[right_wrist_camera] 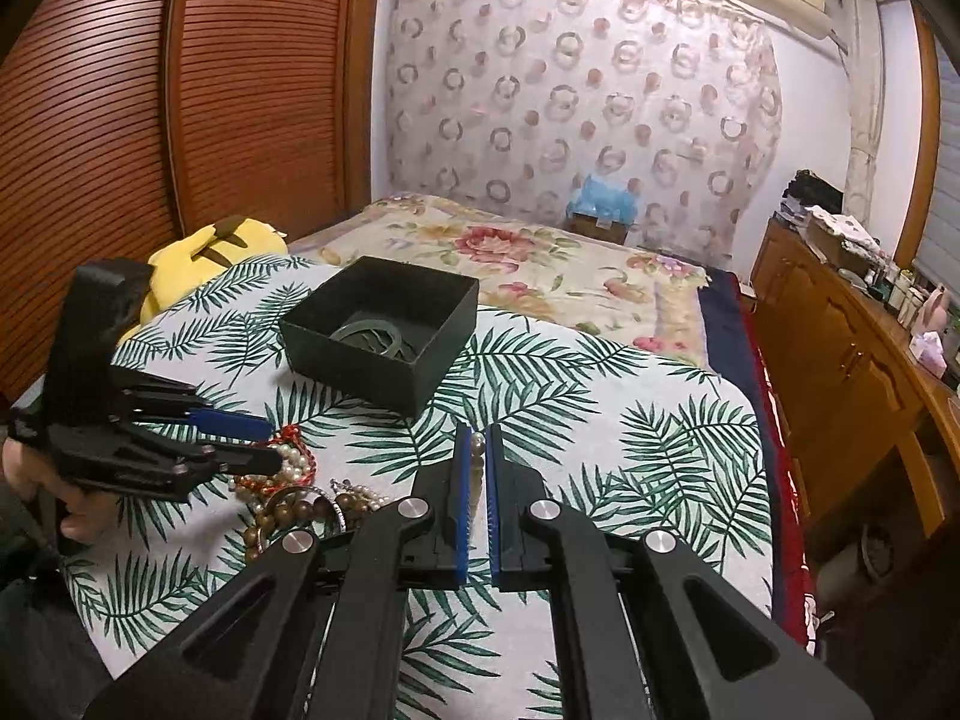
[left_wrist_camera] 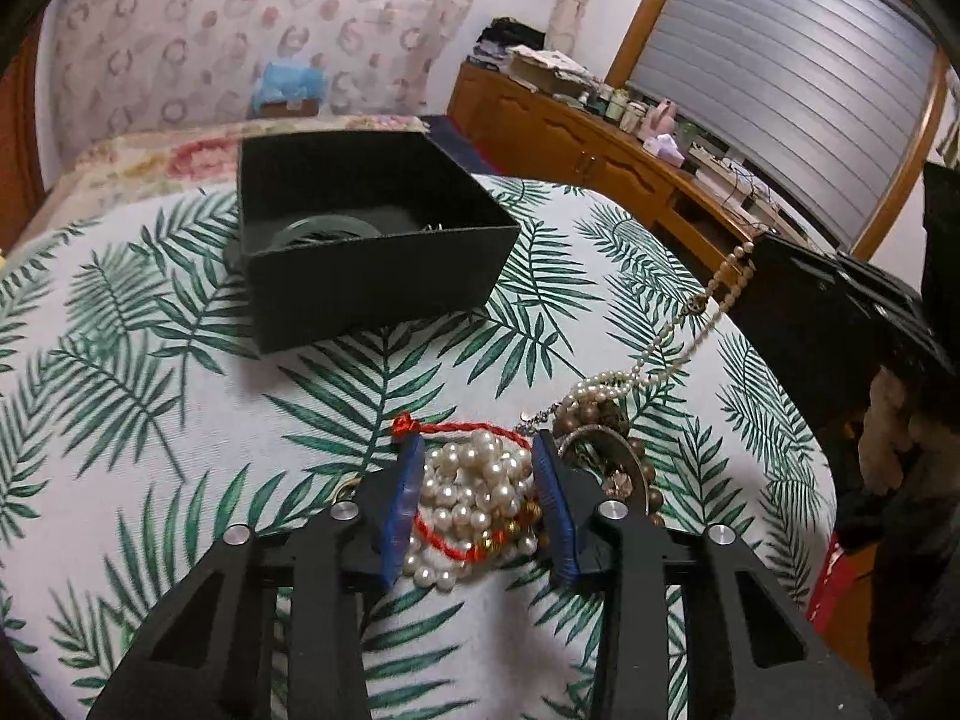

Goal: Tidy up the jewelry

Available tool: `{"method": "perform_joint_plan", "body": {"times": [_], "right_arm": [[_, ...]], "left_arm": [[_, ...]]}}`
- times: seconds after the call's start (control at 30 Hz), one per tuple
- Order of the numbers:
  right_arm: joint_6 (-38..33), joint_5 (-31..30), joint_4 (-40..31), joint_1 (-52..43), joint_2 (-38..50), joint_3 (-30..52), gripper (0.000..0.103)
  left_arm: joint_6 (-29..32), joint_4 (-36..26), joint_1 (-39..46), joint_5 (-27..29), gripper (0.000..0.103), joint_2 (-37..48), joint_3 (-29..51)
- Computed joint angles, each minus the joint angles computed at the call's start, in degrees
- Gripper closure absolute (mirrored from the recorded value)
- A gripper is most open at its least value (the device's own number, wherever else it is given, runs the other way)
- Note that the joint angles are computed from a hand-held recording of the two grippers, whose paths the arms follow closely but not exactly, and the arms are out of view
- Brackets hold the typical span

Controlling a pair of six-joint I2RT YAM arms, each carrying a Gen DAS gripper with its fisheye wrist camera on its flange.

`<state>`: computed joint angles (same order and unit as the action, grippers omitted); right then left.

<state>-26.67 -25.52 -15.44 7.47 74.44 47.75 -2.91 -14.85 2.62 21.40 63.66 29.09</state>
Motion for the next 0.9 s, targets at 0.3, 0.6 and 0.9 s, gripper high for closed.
{"method": "perform_joint_plan", "body": {"times": [0.3, 0.6, 0.9], "right_arm": [[0.57, 0.32, 0.47, 1.43, -0.34, -0.17, 0.098], [1.41, 0.04, -1.40, 2.31, -2.29, 2.61, 0.098], [2.76, 0.17, -3.19, 5.15, -3.19, 7.69, 0.098]], "left_arm": [[0.12, -3.66, -2.17, -1.08, 0.097, -2.52, 3.04], [1.00, -9.49, -1.37, -3.20, 0.097, -10.53, 8.21], [3.29, -14.15, 1.39, -3.08, 0.097, -11.71, 15.48]]}}
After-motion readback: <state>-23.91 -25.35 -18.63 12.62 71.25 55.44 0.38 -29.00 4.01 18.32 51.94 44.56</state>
